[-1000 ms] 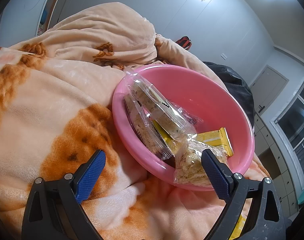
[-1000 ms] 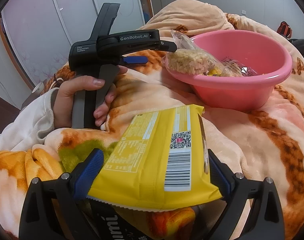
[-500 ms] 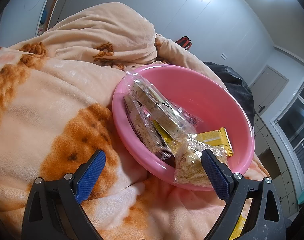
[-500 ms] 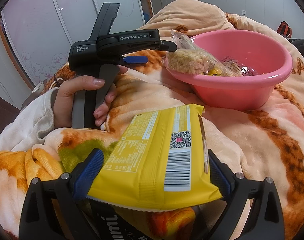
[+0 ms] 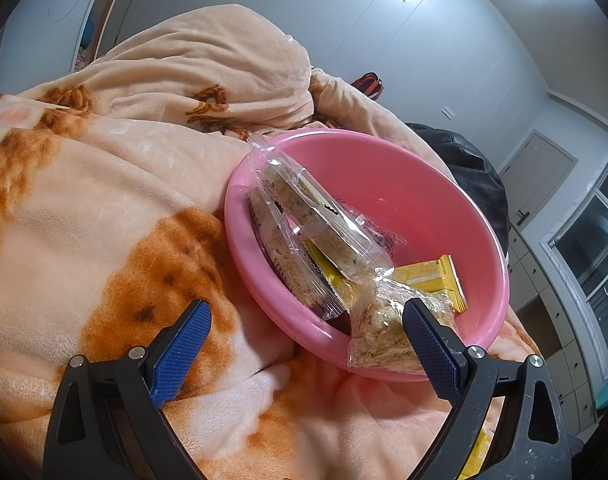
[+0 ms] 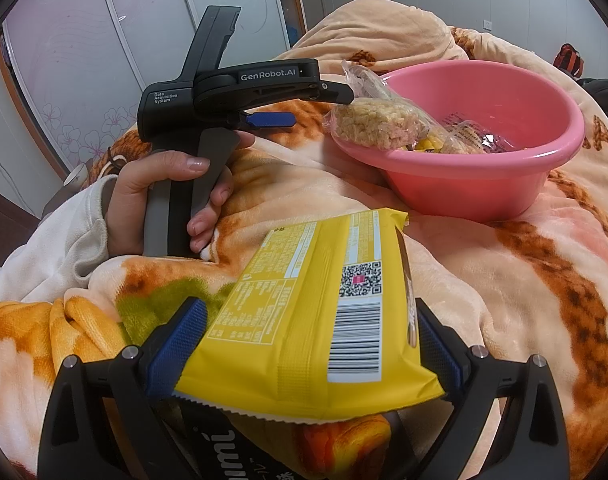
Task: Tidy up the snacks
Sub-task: 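Grasp the yellow snack pack with the right gripper and lift it, then carry the yellow pack over the pink bowl and open the right gripper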
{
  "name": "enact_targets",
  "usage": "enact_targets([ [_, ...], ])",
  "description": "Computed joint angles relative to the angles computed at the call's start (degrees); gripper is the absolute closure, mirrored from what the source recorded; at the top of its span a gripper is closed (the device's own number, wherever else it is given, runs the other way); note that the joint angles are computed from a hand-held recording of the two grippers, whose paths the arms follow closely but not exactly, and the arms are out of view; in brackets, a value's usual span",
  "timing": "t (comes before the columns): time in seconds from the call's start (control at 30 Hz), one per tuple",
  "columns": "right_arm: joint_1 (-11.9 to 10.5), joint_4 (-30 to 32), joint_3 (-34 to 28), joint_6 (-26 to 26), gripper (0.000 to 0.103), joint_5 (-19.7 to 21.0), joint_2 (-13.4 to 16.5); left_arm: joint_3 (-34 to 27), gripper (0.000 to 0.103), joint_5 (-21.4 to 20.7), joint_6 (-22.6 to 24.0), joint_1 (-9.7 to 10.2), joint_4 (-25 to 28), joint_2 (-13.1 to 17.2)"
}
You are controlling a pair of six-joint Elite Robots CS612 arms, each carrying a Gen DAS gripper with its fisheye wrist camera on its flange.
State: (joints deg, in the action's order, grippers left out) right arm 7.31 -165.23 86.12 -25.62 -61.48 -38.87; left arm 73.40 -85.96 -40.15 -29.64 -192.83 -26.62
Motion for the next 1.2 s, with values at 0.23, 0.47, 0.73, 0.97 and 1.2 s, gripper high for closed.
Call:
enact_targets([
  [0.23, 0.43, -8.88, 2.28, 1.97, 0.005, -4.27, -0.86, -0.03, 0.008, -0.08, -0.04, 0.02, 0.09, 0.0],
  [0.47, 0.17, -5.68, 1.18, 2.29, 0.029, -3.78, -0.64, -0.08, 0.008, -0.11, -0.01, 0.05, 0.11, 0.04],
  [0.73, 1.3, -5.94, 1.52, -0.56, 0.021, -7.18, -0.64, -0.08, 0.008, -0.13, -0.03, 0.06, 0.13, 0.03],
  [0.97, -0.05, -8.19, 2.15, 2.44, 0.032, -2.61, -0.9, -0.09, 0.008, -0.16, -0.07, 0.06, 0.13, 0.03],
  [1.2, -2.42, -14.81, 1.99, 10.51, 0.032, 5.52, -0.55, -0.05, 0.007, -0.33, -0.11, 0.1, 0.17, -0.05],
])
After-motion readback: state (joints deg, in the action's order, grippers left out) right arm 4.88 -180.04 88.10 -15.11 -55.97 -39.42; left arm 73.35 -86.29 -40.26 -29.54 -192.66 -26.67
